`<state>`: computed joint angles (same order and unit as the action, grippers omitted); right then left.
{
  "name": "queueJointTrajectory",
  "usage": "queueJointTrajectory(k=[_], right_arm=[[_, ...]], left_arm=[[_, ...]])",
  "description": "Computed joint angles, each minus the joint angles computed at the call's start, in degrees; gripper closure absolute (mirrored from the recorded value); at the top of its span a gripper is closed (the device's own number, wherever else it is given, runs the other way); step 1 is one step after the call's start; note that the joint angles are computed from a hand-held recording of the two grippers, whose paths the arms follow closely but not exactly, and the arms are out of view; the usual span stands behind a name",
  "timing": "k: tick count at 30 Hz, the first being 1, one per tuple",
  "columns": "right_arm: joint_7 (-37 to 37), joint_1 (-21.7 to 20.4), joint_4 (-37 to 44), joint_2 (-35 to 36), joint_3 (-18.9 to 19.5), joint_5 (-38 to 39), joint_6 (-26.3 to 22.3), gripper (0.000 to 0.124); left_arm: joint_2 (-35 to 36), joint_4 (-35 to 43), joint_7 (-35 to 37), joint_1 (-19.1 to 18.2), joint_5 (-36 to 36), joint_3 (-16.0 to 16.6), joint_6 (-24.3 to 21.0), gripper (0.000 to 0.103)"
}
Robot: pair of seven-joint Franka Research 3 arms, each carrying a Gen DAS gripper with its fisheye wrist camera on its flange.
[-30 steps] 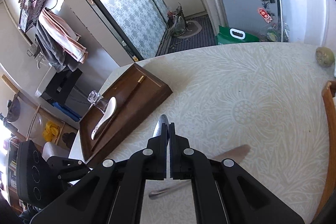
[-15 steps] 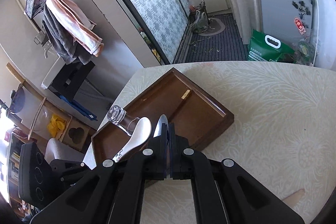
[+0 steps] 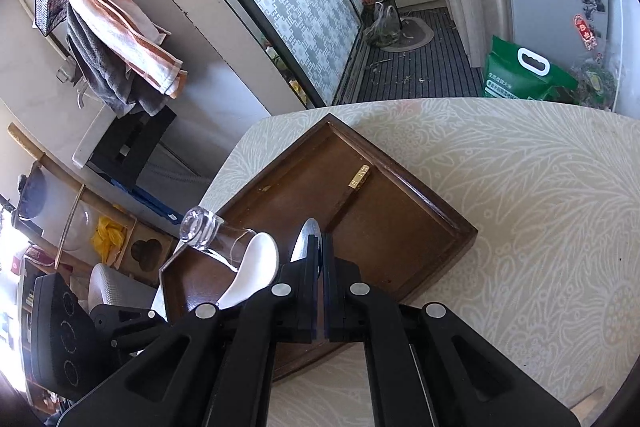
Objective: Organize utensils
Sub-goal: 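Carry the metal spoon with the right tool onto the tray and open, then move the right tool back to the metal cake server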
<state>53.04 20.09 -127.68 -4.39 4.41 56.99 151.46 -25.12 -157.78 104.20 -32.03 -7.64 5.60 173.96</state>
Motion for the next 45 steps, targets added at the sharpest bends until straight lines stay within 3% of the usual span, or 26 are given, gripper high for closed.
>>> queueJointTrajectory(k=[4, 17, 20, 22, 23, 24, 25, 30, 36, 41, 45], right_arm=[[0.67, -0.08, 0.05, 0.60, 0.06, -0.61, 0.15, 0.122], [2.85, -0.56, 0.81, 2.68, 0.53, -3.04, 0.17, 0.119], [3.06, -0.75, 1.05, 2.92, 0.54, -3.36, -0.45, 0.113], [3.23, -0.75, 0.91, 2.71, 0.68, -3.96, -0.21, 0.095], [3.19, -0.65, 0.70, 2.46, 0.80, -4.24, 0.48, 0.078], [3.15, -0.51, 0.44, 2.18, 0.92, -4.36, 1.35, 0.067], [3.51, -0.39, 0.14, 1.84, 1.02, -5.02, 2.32, 0.065], [4.83, 0.04, -0.86, 0.47, 0.74, -6.08, 4.64, 0.055], [2.39, 0.06, -3.00, -2.77, -0.36, -4.71, 3.17, 0.054], [2.60, 0.19, -8.67, -9.73, -1.74, -5.68, 4.68, 0.054], [3.10, 0.07, -12.94, -14.82, -3.65, -6.12, 4.89, 0.054]], left_arm=[[0.77, 0.15, -0.92, 1.34, 0.81, -1.48, 0.43, 0.094], [1.58, 0.37, -0.90, 0.69, 0.36, -0.99, 0.05, 0.094], [1.84, 0.36, -0.66, 0.55, 0.06, -0.85, 0.68, 0.094], [1.74, 0.14, -1.05, 0.97, 0.36, -1.25, 1.13, 0.090], [1.73, 0.03, -1.35, 1.11, 0.54, -1.42, 1.48, 0.086], [1.70, -0.06, -1.85, 1.44, 0.84, -1.75, 1.80, 0.070], [1.60, -0.21, -2.04, 1.31, 1.02, -1.57, 2.38, 0.050], [0.27, -1.25, -6.62, 4.73, 4.80, -4.37, 4.69, 0.025], [-3.12, -2.46, -9.36, 4.09, 8.27, -2.97, 4.07, 0.025], [-6.55, -2.71, -11.36, 3.93, 10.75, -5.11, 2.96, 0.025], [-8.10, -3.12, -12.23, 1.04, 11.67, -5.43, 2.56, 0.025]])
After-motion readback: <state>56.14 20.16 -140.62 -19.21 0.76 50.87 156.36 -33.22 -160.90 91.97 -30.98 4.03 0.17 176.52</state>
